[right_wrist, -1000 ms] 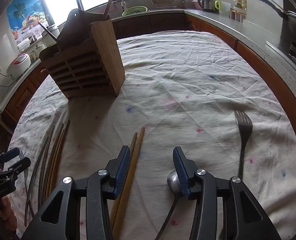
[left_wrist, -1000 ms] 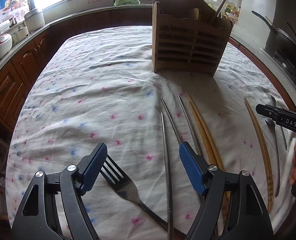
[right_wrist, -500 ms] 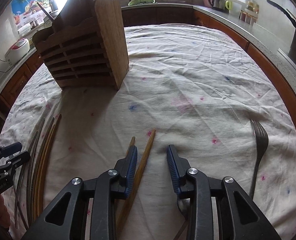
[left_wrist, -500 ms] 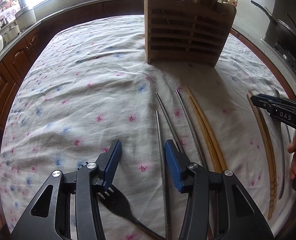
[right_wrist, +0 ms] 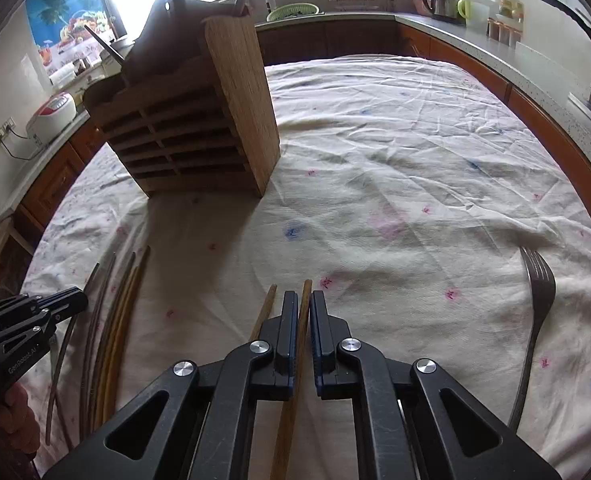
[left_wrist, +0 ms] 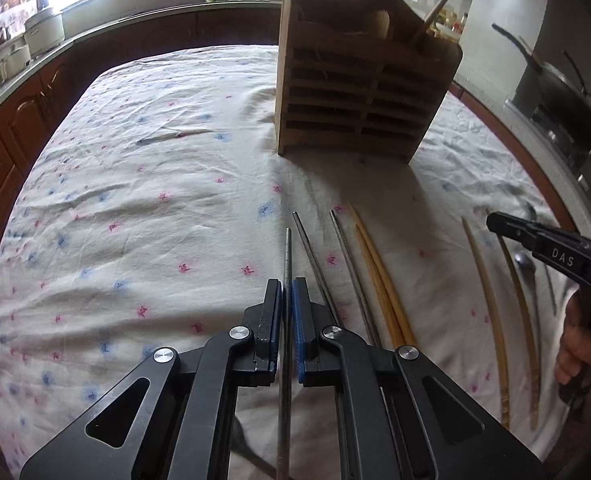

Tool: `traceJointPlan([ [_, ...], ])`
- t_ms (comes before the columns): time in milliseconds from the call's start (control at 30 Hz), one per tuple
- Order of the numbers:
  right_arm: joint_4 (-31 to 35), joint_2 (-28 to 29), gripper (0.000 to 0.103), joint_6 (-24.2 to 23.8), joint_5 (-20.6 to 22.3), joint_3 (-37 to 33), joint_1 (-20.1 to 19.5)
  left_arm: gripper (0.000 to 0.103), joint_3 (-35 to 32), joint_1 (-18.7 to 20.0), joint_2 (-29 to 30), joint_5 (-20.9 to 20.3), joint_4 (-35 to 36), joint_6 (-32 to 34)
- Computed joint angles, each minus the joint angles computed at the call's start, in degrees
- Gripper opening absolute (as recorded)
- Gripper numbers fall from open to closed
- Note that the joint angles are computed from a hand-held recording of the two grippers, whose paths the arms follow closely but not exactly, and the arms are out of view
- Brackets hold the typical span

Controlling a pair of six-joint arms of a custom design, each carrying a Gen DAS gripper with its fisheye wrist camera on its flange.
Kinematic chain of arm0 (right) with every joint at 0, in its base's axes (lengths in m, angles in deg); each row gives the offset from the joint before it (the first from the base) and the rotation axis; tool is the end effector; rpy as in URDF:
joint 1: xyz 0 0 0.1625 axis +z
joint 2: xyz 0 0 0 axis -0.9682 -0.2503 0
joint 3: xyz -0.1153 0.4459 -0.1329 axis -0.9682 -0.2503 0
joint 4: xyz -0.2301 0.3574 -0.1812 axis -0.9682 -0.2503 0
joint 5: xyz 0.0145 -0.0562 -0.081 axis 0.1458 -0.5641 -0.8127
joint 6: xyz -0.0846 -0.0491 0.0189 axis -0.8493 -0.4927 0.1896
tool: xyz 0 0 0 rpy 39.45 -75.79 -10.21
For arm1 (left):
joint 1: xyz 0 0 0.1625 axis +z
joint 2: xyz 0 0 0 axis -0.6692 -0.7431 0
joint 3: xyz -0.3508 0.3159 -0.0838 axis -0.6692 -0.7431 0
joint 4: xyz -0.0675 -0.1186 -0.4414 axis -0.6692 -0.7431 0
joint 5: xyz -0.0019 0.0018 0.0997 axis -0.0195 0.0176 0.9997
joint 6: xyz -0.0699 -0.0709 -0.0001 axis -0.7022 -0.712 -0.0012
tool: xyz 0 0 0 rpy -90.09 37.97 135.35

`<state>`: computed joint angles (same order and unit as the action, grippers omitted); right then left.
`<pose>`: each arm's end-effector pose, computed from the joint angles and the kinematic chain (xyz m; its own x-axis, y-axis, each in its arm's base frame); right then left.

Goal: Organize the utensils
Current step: 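Grasp another wooden chopstick with the right tool while the left tool grasps a metal chopstick, then carry both chopsticks upright and lower them into the wooden holder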

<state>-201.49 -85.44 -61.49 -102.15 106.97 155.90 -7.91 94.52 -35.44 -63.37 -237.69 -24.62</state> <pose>-0.0203 -0.6106 0.3256 -0.7731 0.3920 0.4986 -0.1031 0.6980 -0.7086 -0.3662 -0.7631 -0.0462 -0.6262 0.6522 -0.4271 0.7446 0.6628 -0.0795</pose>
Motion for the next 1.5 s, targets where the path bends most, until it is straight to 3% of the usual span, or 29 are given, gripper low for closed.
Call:
traceJointPlan([
  [100,-1.5,-2.4,0.005,1.5,3.9,2.4,-0.1,0.004,2.1,0.3,-2.1,-2.8,-2.2,-1.2],
  [267,-4.0,-5.0,0.005,2.0,6.8,4.9,0.9,0.004,5.4,-0.3,-5.3,-5.6,-5.8,-1.6],
  [633,-10.3,-8.1,0.005,-0.7,7.5,7.9,5.1,0.004,11.2,-1.7,-10.9,-9.7,-12.6,-0.7],
  [967,-15.9,-9.3,0.005,-2.8,8.3,9.1,7.6,0.004,13.6,-2.2,-13.3,-11.2,-17.6,-0.1],
  [1500,-19.9,-8.6,0.005,-4.4,10.3,7.2,8.7,0.004,11.5,-2.2,-12.7,-11.5,-19.6,0.1],
])
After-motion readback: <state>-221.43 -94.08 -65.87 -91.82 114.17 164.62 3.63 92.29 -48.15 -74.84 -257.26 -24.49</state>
